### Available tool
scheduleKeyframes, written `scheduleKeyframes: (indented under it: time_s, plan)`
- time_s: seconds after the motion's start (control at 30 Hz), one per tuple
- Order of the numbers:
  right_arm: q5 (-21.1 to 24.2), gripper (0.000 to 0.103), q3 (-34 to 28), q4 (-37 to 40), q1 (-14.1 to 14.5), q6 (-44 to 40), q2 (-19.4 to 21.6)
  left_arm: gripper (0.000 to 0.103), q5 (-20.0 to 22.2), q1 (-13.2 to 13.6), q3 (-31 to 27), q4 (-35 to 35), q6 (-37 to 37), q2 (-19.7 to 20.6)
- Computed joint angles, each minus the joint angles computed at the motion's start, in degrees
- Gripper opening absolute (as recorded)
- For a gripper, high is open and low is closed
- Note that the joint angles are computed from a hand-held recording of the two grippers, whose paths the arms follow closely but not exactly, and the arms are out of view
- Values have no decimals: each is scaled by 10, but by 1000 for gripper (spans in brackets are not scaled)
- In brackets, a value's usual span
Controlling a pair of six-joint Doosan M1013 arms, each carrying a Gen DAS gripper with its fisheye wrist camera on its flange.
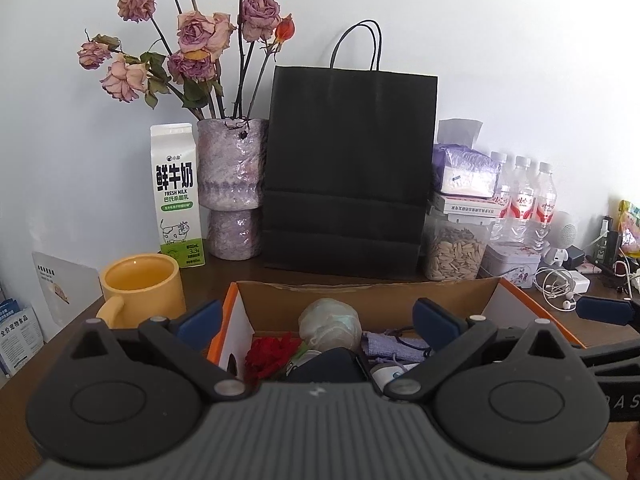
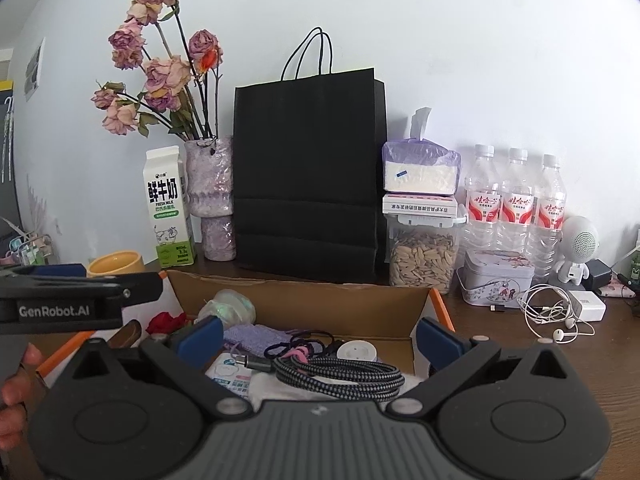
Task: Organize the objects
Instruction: 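Withdraw both grippers and move the right gripper to the white plug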
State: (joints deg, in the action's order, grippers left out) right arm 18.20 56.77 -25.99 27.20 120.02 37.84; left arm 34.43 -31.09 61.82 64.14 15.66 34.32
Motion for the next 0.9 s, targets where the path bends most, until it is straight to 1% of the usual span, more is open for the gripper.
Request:
scheduleKeyframes:
  time_s: [0.13, 0.27, 0.37, 0.4, 0.6, 0.83, 0.9]
  plan:
    - [-23, 103, 34, -62, 2, 56, -19, 103, -14, -5, 37, 65, -63, -18]
    - [-38, 103, 72, -140, 7, 128, -40, 103, -6, -13, 69, 95, -91, -35]
    - [-47, 103, 107, -237, 12, 224, -58, 103, -7, -17, 93, 105, -105, -48]
    - [-48, 103, 116, -248, 13, 236, -63, 103, -5, -18, 101, 110, -112, -53]
    - [-49, 103, 164, -250, 20, 248, -90, 103, 15, -25, 144, 107, -129, -75]
    - [-23, 103, 190, -169, 27, 179, -102, 103, 32, -26, 175, 47, -89, -93]
    - [-9, 103, 191, -124, 28, 134, -102, 103, 30, -25, 181, 22, -69, -98]
